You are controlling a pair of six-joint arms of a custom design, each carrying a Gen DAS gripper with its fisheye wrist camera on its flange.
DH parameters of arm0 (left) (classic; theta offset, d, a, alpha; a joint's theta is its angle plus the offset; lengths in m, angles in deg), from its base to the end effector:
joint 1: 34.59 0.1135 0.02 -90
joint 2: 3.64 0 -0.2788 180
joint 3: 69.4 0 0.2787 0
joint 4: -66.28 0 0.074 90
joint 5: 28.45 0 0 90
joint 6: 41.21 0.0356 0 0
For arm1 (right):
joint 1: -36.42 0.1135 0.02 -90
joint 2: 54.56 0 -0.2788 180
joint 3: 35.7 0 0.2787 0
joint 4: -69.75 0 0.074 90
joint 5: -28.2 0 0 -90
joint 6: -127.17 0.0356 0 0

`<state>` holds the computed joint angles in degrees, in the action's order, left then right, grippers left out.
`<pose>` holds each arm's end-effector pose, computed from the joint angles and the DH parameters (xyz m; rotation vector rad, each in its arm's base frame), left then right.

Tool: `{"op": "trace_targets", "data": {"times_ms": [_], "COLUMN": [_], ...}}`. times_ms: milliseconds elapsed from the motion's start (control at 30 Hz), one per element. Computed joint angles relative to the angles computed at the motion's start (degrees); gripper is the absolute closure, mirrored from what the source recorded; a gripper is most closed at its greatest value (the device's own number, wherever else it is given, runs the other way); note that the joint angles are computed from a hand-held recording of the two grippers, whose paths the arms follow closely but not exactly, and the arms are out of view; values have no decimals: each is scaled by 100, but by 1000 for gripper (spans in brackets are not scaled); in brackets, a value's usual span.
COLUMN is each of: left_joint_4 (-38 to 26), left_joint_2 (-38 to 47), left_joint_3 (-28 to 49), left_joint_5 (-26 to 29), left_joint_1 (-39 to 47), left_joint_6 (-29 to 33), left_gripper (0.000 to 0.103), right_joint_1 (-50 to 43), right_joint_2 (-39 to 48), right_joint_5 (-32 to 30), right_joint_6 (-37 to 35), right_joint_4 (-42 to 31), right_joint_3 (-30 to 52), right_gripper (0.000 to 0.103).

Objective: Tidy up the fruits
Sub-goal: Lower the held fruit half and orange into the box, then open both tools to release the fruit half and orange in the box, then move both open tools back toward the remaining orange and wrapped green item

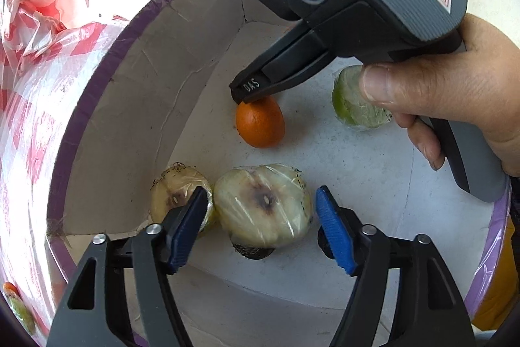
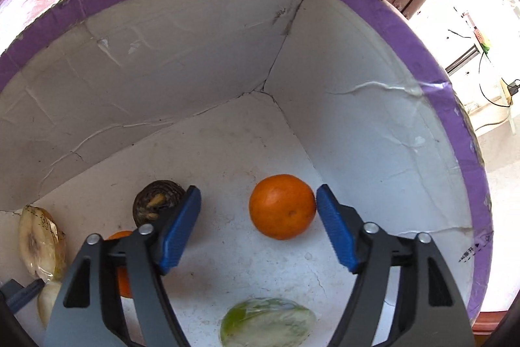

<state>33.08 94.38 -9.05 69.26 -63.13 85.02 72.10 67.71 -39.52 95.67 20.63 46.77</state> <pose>0.2747 -0.1548 0.1160 1.5242 2.3438 -0.1564 0.3206 0.2136 0.0639 0.5634 2.7654 -0.3589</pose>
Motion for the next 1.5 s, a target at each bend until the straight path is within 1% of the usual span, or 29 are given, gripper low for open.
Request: {"op": "trace_targets", "data": {"times_ms": [33,67,233,267,367,433,533,600,733,767,800,867,967,1033,1067,1100,1133,1200,1267,1333,1500], "left_joint_4": [46,84,75,104,141,277,542,603,710,786,931,1313,1706,2055,2256,2326,2563,2846,3078,3292,3356], "left_joint_2": [-69,-121,-127,-115,-156,-329,-581,-714,-1073,-1189,-1453,-1760,-2170,-2433,-2541,-2683,-2726,-2680,-2607,-2451,-2056], "left_joint_3": [-33,-61,-5,-19,-25,-208,-450,-498,-610,-673,-813,-1100,-1243,-1373,-1420,-1384,-1402,-1285,-1146,-1009,-570], "left_joint_5": [93,180,448,518,719,880,1148,1360,1875,1962,1935,2002,1940,1881,1812,1821,1811,1960,2123,2226,2358], "left_joint_1": [33,64,223,293,414,591,815,984,1353,1441,1386,1466,1581,1767,1880,2074,2234,2647,3035,3377,4036], "left_joint_6": [4,16,30,49,67,150,126,71,-45,-91,-323,-599,-1019,-1265,-1419,-1546,-1715,-1918,-2146,-2290,-2323], "left_gripper": [20,16,16,16,16,15,15,15,15,15,15,15,15,15,15,15,15,15,15,15,15], "right_joint_1": [23,54,149,135,213,277,394,453,673,730,728,869,1104,1231,1344,1439,1535,1743,1884,2004,2198], "right_joint_2": [-5,-14,-144,-69,-219,-452,-829,-1116,-1592,-1749,-1918,-2140,-2337,-2585,-2650,-2673,-2652,-2614,-2546,-2403,-1930], "right_joint_5": [30,61,212,254,436,641,1054,1339,1900,2064,2211,2514,2961,3232,3379,3528,3669,3906,4111,4278,4525], "right_joint_6": [3,15,84,56,79,155,468,762,1425,1568,1627,1947,2504,2916,3243,3544,3868,4421,4472,4304,3268], "right_joint_4": [-2,-12,71,102,199,249,374,430,438,429,393,192,-277,-593,-903,-1154,-1419,-1909,-2016,-1984,-1177], "right_joint_3": [10,16,-105,-10,-112,-283,-572,-795,-1126,-1254,-1325,-1365,-1226,-1288,-1191,-1089,-959,-654,-350,-13,783], "right_gripper": [23,23,19,18,18,18,18,14,13,13,13,13,13,12,12,10,9,8,8,7,4]}}
